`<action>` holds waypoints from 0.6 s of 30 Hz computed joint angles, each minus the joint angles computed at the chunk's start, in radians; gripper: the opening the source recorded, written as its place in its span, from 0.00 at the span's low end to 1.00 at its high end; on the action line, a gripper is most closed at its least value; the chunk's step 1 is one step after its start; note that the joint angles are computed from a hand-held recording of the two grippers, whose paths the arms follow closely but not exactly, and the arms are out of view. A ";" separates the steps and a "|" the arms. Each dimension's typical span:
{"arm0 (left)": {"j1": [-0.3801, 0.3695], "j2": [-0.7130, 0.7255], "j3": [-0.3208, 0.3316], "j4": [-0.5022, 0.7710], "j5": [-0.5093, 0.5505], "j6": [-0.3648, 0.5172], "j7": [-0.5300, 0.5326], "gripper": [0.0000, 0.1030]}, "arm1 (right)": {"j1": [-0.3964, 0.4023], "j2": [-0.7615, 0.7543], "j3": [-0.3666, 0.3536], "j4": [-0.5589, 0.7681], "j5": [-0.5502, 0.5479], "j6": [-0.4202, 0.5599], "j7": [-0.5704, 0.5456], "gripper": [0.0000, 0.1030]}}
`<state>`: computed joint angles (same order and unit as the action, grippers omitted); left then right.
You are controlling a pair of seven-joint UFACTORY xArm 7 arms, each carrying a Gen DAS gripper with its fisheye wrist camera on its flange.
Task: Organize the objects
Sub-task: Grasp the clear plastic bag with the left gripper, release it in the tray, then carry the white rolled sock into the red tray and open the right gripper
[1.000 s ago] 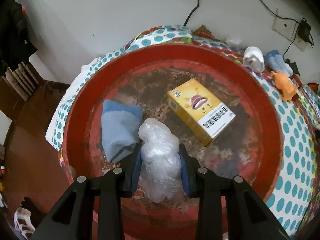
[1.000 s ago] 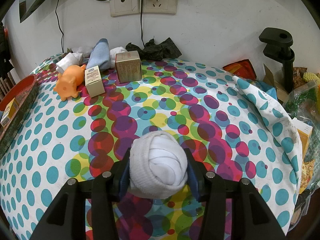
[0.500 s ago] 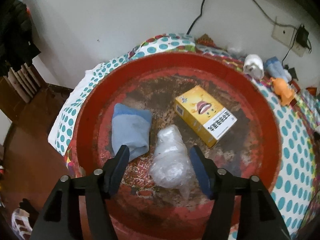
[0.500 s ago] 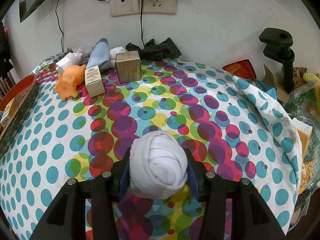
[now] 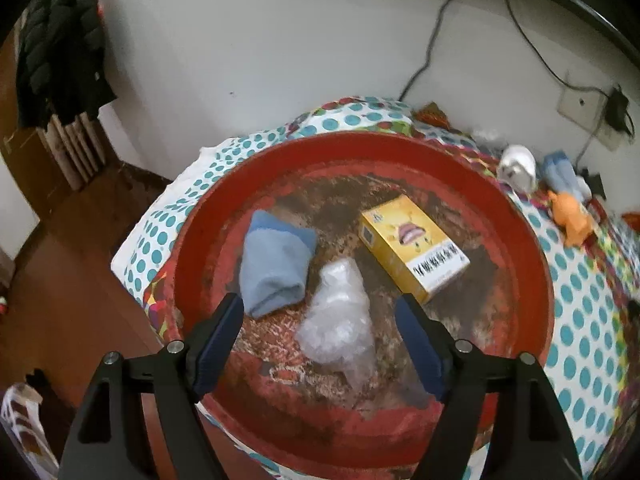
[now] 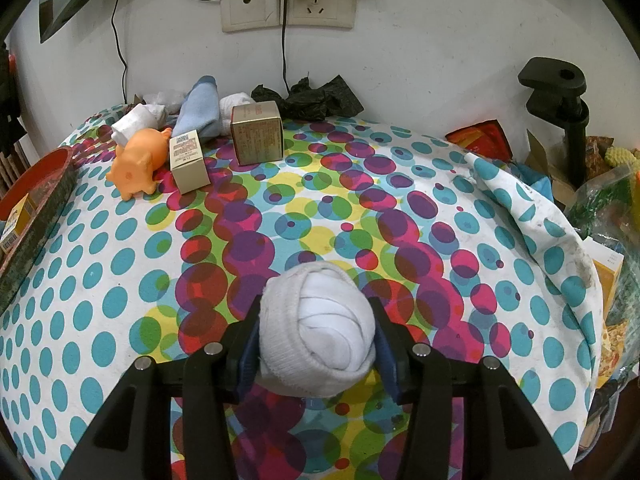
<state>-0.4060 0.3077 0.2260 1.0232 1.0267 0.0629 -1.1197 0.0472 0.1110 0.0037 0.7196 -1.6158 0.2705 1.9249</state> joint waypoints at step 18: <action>0.086 0.018 -0.011 0.013 0.210 -0.059 -0.130 0.85 | 0.063 -0.041 0.033 -0.012 0.150 0.110 0.016 0.46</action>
<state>-0.3202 0.3258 0.2148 1.0365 1.2369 0.0038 -1.2502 0.1098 0.0698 0.0362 0.7074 -1.4655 0.3802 1.9410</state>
